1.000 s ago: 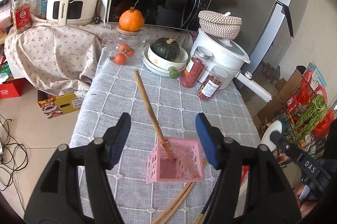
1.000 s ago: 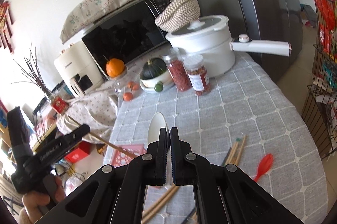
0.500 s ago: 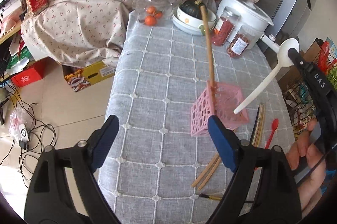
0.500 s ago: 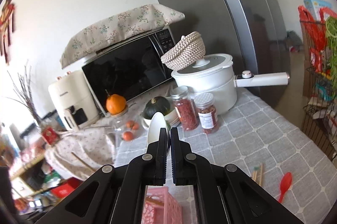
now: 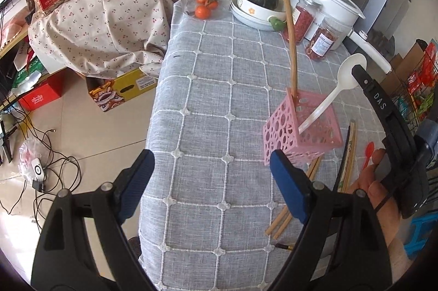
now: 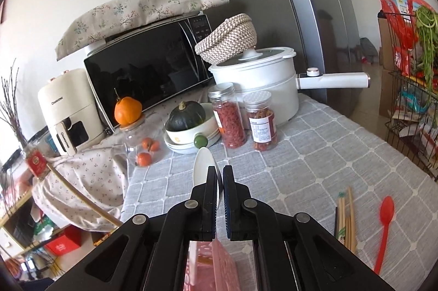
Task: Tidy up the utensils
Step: 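Lower the white spoon into the pink basket and open the right gripper, then grasp a black chopstick from the pile with the left gripper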
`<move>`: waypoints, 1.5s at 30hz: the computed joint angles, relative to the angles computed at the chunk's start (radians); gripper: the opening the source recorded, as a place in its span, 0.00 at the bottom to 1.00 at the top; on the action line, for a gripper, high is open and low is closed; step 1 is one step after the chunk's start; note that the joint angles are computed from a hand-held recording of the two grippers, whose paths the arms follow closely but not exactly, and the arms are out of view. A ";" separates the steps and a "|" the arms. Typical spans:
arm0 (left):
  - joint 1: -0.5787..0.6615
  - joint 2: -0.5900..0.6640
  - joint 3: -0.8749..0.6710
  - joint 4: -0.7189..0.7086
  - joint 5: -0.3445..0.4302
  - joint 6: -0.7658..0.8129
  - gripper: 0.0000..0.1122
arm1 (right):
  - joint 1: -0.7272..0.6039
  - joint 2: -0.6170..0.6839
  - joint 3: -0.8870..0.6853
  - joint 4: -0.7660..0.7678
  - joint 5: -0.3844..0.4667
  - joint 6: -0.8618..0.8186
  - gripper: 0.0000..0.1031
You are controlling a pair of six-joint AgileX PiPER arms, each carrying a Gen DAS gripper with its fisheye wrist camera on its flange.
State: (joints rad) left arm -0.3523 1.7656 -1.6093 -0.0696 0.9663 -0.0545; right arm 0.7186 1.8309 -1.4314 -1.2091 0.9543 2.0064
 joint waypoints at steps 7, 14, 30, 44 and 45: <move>-0.003 0.005 -0.004 -0.028 0.008 0.008 0.77 | -0.042 -0.100 0.083 0.077 -0.177 -0.051 0.35; -0.027 0.025 -0.007 -0.095 0.036 0.033 0.77 | -0.082 -0.267 0.158 0.215 -0.221 -0.280 0.57; -0.177 0.040 0.027 -0.084 0.099 0.127 0.77 | -0.334 -0.572 0.373 0.806 -0.102 -0.934 0.69; -0.386 0.238 -0.209 -0.128 0.144 0.153 0.29 | -0.635 -0.685 0.526 1.107 -0.047 -1.299 0.70; -0.397 0.266 -0.242 -0.129 0.142 0.140 0.27 | -0.663 -0.695 0.533 1.122 -0.045 -1.322 0.70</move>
State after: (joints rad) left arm -0.7493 2.0318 -1.8516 -0.1983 1.1087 0.0856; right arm 0.0556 1.1359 -0.8983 -0.0875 0.9096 0.6846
